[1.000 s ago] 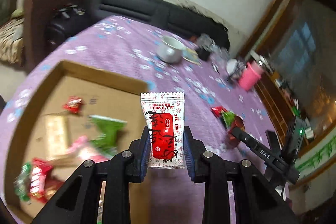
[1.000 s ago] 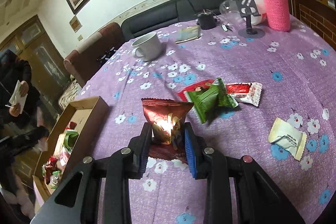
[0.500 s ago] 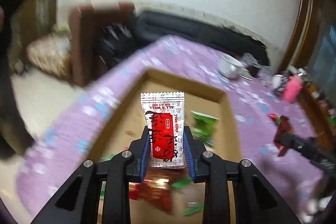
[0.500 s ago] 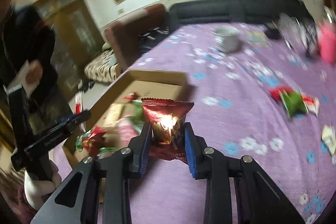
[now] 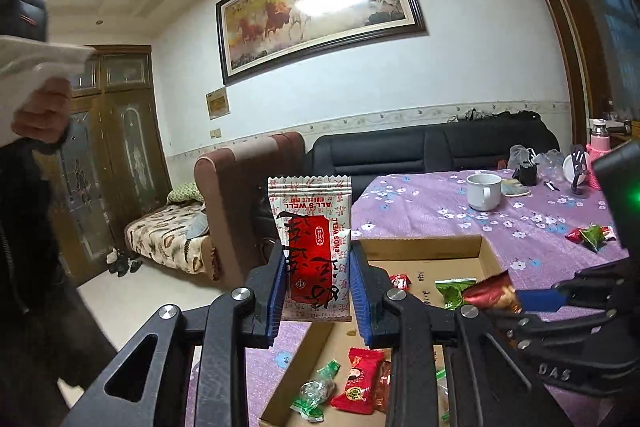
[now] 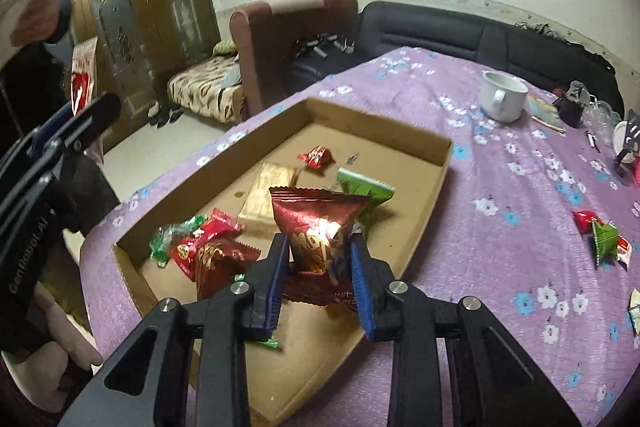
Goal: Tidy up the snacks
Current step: 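Carry both packets into the cardboard tray and open both grippers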
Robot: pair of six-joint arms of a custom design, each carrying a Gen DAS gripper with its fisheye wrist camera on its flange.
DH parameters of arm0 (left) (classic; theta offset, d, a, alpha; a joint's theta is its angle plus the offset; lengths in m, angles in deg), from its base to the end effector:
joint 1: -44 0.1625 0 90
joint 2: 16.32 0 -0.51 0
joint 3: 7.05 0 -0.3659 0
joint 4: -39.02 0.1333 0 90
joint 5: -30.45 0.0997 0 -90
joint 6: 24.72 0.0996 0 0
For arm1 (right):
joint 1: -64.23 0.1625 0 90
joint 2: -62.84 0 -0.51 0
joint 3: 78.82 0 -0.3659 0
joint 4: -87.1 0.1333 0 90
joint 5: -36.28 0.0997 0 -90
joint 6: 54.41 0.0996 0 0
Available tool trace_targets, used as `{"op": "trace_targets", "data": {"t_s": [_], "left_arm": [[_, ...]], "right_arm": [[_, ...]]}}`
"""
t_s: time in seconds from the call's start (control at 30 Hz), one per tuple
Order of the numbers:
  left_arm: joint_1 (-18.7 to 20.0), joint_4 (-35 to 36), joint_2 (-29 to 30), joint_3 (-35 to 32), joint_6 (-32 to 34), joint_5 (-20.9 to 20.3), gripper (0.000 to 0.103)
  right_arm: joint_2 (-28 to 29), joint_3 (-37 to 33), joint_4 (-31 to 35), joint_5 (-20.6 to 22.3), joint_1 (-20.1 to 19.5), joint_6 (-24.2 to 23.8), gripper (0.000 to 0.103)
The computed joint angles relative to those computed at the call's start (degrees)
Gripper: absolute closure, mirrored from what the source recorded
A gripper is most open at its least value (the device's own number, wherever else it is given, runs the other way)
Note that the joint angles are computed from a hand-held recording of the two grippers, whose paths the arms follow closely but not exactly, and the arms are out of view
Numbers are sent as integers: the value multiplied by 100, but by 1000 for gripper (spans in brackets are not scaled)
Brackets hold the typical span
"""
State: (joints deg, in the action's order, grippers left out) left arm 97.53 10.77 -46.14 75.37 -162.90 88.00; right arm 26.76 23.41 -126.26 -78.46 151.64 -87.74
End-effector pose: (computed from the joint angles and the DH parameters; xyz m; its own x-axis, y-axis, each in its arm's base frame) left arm -0.2660 -0.6741 -0.0001 -0.5589 0.3019 -0.7723 0.8289 0.1748 -0.5314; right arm 0.0603 -0.6936 0.1630 -0.7582 0.0307 0.6513 -0.4693 0.6677 -0.5779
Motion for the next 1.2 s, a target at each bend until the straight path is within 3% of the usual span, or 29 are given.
{"op": "trace_targets", "data": {"t_s": [0.63, 0.8, 0.87, 1.03, 1.2], "left_arm": [[74, 463, 417, -605, -48, -330, 69], [89, 270, 408, -555, -24, -375, 26], [81, 134, 379, -478, 14, -357, 18], [69, 112, 366, -445, 58, -355, 14], [58, 397, 285, -451, -326, -259, 13]], "right_arm": [[269, -484, 653, -161, -85, 254, 73], [273, -484, 623, -113, -102, 288, 70], [278, -470, 531, -106, -94, 267, 58], [251, -344, 163, -35, -36, 109, 55], [262, -161, -528, -112, 54, -156, 47]]}}
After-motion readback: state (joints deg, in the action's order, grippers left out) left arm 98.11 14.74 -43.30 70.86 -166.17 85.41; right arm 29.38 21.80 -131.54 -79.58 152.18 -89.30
